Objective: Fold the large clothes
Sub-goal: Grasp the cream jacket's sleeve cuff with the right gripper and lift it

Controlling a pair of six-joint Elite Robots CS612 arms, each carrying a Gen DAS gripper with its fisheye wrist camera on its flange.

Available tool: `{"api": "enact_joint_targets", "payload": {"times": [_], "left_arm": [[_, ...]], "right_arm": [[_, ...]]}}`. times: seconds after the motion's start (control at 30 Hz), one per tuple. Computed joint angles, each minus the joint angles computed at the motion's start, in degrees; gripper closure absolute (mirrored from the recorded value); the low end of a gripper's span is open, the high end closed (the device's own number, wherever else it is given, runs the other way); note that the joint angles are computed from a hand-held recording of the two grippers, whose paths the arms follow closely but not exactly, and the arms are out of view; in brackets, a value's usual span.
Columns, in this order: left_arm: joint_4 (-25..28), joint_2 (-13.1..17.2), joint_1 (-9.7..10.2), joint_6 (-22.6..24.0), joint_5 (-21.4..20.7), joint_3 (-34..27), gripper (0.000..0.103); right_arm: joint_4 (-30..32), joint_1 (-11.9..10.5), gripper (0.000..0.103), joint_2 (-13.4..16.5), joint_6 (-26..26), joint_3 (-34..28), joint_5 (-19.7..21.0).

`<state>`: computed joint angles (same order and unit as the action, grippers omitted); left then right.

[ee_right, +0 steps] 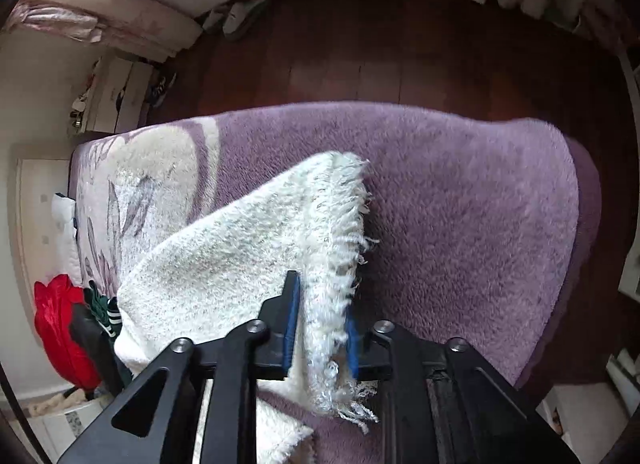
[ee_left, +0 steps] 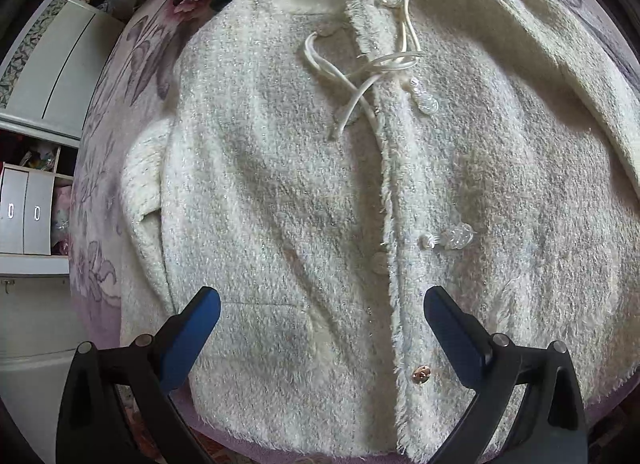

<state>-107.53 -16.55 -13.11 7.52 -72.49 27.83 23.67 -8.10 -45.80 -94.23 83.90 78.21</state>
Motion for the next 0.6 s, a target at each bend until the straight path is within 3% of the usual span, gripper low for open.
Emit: {"api": "enact_joint_targets", "payload": {"times": [0.03, 0.1, 0.2, 0.27, 0.4, 0.47, 0.5, 0.53, 0.6], "left_arm": [[0.59, 0.18, -0.05, 0.08, -0.22, -0.49, 0.0], [0.3, -0.02, -0.02, 0.05, -0.63, -0.31, 0.0], [-0.31, 0.05, -0.06, 0.59, -0.11, -0.21, 0.0], [0.68, 0.69, 0.08, 0.34, 0.16, -1.21, 0.0], [1.09, 1.95, 0.51, -0.28, 0.55, -2.97, 0.0], [1.29, 2.72, 0.73, -0.7, 0.83, -4.24, 0.0], [1.74, 3.23, 0.92, -1.29, 0.65, -5.26, 0.0], [2.15, 3.69, 1.11, -1.98, 0.58, -6.23, 0.0], [2.9, 4.58, 1.54, -3.16, 0.49, -8.26, 0.0]], "right_arm": [[-2.73, 0.18, 0.042, -0.76, 3.23, 1.62, -0.87], [-8.59, 1.27, 0.032, -2.53, 9.77, 5.4, -0.2], [-12.72, 2.37, 0.032, -1.8, 18.05, 6.99, -0.2], [-17.6, 3.56, 0.03, -0.89, 23.39, 7.2, 2.34], [-17.47, 4.98, 0.03, 1.63, 25.02, 2.77, 10.6], [-15.2, 5.46, 0.053, 3.23, 26.16, -0.61, 14.01], [-14.65, 5.23, 0.09, 3.45, 25.62, -1.01, 14.15], [-15.48, 5.15, 0.093, 4.01, 25.11, -2.22, 14.25], [-11.24, 4.73, 0.093, 5.23, 22.15, -5.89, 14.04]]}}
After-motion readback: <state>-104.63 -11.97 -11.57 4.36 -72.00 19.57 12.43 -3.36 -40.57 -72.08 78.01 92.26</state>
